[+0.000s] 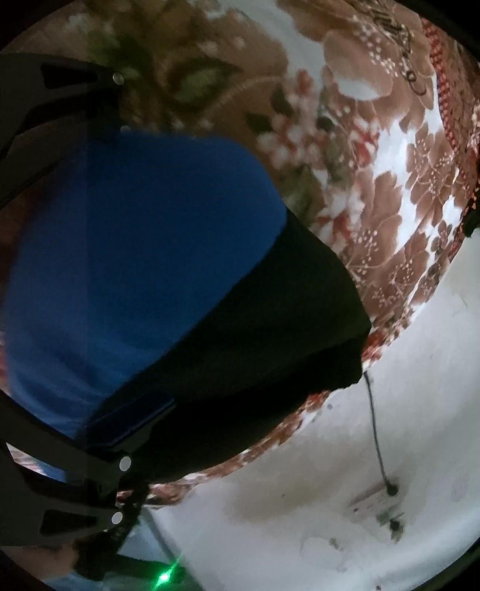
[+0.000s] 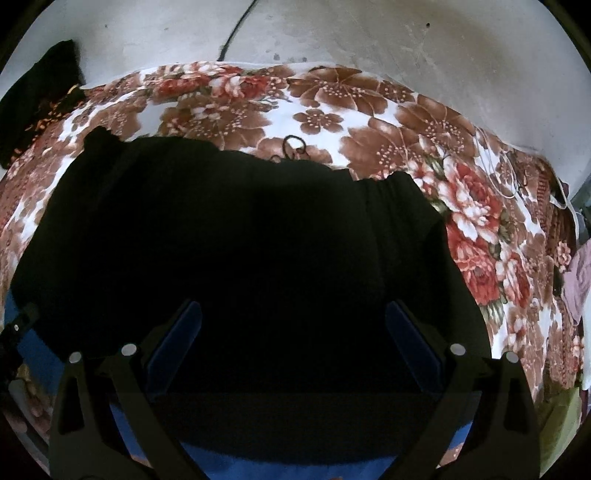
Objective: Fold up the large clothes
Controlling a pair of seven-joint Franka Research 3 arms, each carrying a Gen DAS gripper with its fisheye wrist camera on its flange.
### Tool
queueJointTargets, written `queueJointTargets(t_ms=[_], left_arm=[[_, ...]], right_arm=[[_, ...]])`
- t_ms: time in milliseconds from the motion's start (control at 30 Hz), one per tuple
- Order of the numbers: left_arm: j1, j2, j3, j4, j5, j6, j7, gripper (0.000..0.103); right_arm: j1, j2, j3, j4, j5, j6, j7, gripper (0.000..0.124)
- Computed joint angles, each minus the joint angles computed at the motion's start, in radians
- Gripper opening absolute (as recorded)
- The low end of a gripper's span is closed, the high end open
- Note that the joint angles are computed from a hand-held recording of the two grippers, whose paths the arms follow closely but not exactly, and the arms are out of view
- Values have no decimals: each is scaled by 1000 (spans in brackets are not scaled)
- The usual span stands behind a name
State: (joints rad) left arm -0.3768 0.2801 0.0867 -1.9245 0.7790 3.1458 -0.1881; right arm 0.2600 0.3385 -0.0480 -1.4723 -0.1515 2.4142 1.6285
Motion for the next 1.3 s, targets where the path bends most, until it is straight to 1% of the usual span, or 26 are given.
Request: queueJointTargets(t_ms=[100, 133, 167, 200, 233, 267, 300, 333, 367, 433, 500, 533, 567, 600, 633, 667, 700, 733, 767, 800, 867, 967, 1067, 1167, 1233, 1300], left_arm=[[7, 28, -5, 39, -28, -3, 4, 98], [22, 39, -27, 58, -58, -14, 23, 98], [20, 40, -26, 61, -67, -8, 25, 98], [16, 50, -17, 68, -70, 32, 22, 98], [3, 55, -4, 74, -74, 74, 29, 98], [-33, 49, 27, 75, -65, 81, 35, 97], [-58, 44, 46, 76, -59, 75, 50, 97], [-86, 34, 67, 72, -56, 51, 58, 98], [-107, 28, 87, 60, -51, 43, 46, 97], [-115, 21, 103, 23, -61, 35, 5, 97], [-152, 24, 169, -10, -30, 88, -86, 91], [-148, 27, 162, -5, -55, 84, -56, 91], [-112, 29, 121, 3, -83, 78, -23, 87], [-84, 32, 89, 8, -111, 78, -2, 74], [-49, 35, 50, 10, -149, 74, 21, 64], [-18, 38, 21, 6, -183, 94, 34, 50], [13, 40, -12, 4, -209, 108, 52, 40], [33, 36, -37, 10, -218, 98, 83, 36], [32, 26, -43, 19, -213, 64, 121, 32], [9, 13, -31, 33, -199, 12, 157, 29], [-11, -7, -28, 51, -168, -68, 181, 27], [-9, -20, -53, 90, -106, -175, 175, 24], [-19, -16, -78, 166, -19, -301, 185, 22], [-1, -4, -119, 224, 15, -354, 214, 20], [10, 14, -151, 279, 27, -397, 259, 19], [11, 32, -170, 326, 35, -440, 307, 18]], right_arm=[[9, 41, -11, 50, -12, -21, 36, 98], [11, 51, -13, 59, -14, -24, 47, 98], [13, 62, -16, 71, -15, -31, 58, 98], [14, 71, -17, 79, -15, -35, 64, 98], [15, 76, -17, 85, -14, -39, 67, 98], [16, 80, -17, 86, -13, -37, 72, 98], [16, 82, -18, 85, -13, -32, 74, 98], [19, 83, -19, 83, -16, -29, 77, 98], [20, 86, -20, 83, -20, -29, 76, 98], [22, 86, -22, 80, -25, -29, 76, 98], [27, 84, -25, 77, -38, -22, 75, 98], [32, 83, -28, 74, -52, -13, 74, 98], [39, 77, -31, 63, -72, 9, 71, 98], [41, 72, -29, 55, -79, 20, 64, 98], [44, 69, -28, 50, -85, 27, 58, 98], [46, 64, -25, 43, -89, 34, 51, 98], [51, 58, -25, 33, -95, 41, 51, 98], [58, 51, -27, 22, -106, 47, 56, 98], [66, 41, -29, 4, -120, 58, 65, 98], [71, 34, -30, -10, -130, 64, 73, 98], [79, 28, -26, -30, -144, 63, 78, 98], [83, 31, -24, -47, -155, 48, 92, 98], [80, 29, -21, -68, -147, 43, 105, 98], [74, 21, -16, -99, -139, 45, 109, 98], [65, 15, -11, -118, -118, 55, 111, 98], [57, 14, -5, -118, -98, 51, 99, 98]])
